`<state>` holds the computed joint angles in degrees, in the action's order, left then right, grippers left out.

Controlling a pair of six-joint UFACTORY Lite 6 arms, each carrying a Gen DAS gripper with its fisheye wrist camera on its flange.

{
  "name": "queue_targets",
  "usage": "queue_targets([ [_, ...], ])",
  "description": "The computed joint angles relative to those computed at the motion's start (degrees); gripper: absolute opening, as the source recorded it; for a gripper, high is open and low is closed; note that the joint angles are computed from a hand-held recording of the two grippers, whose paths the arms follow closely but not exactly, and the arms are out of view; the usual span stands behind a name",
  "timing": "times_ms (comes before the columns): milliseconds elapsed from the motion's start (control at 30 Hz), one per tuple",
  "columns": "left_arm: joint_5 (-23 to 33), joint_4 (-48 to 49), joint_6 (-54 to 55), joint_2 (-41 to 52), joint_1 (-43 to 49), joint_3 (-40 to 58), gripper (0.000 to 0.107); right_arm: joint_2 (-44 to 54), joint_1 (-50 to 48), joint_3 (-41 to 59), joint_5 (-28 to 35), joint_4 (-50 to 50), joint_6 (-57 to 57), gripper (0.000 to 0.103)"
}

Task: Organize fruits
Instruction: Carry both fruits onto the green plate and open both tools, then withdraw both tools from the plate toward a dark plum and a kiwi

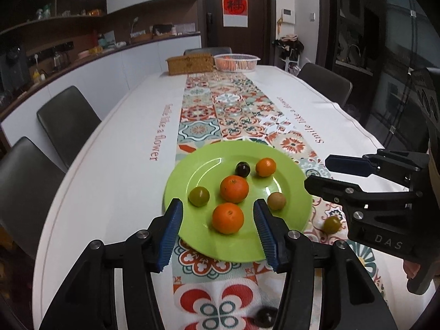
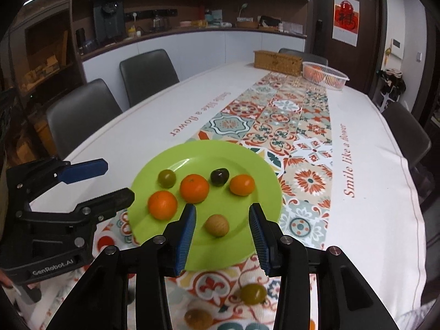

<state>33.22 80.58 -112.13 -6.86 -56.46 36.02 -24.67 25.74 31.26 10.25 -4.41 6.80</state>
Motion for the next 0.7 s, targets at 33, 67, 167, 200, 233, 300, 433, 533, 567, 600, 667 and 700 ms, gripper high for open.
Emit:
queue_targets([
  [33,1.60,-1.47,0.90,-1.12,-1.49,-0.19,0.053,-1.46,0.30,-0.53,0.65,-0.46,0.66,0.041],
  [67,2.78,-2.57,1.59,-1.85,-2.62,-0.22,0.054,-3.26,0.86,-1.21,1.50,-2.27,2.82,0.041],
  [167,7.49,-5.92,2.57,-4.71,-7.52,-0.97,0.055,-9.59,2.70,-3.49,4.74,-6.29,7.87,0.041],
  [200,9.09,-7.18,2.94,-5.61,-9.15,-1.11,0.055,-10.92,3.34,-3.92,5.57,-7.75,9.62,0.041],
  [233,10.47,-8.12,3.01,-6.21,-10.48,-1.19,0.055,-12.82,4.22,-4.57,6.79,-9.45,11.73,0.041],
  [300,13.62,-9.92,2.64,-7.91,-13.78,-1.72,0.057,-15.80,5.72,-5.50,8.81,-11.34,14.47,0.041],
  [433,19.91,-13.13,0.81,-10.56,-20.81,-2.50,0.060,-22.72,9.58,-7.73,13.78,-14.92,20.11,0.041],
  [533,23.81,-15.05,-0.56,-10.84,-25.21,-2.39,0.062,-27.48,13.59,-9.04,17.94,-19.00,25.71,0.041],
  [567,24.88,-15.60,-0.97,-10.80,-26.57,-2.30,0.063,-28.80,15.25,-9.47,19.42,-20.95,28.21,0.041],
  [600,25.98,-16.10,-1.54,-10.41,-27.96,-2.13,0.065,-30.25,16.92,-9.95,20.96,-22.59,30.38,0.041],
  [667,27.54,-17.03,-2.73,-9.51,-30.20,-1.76,0.066,-32.99,19.85,-11.02,23.78,-24.45,33.49,0.041],
  [700,27.57,-17.28,-3.33,-9.22,-30.69,-1.68,0.066,-33.84,20.85,-11.46,24.68,-24.98,34.52,0.041],
])
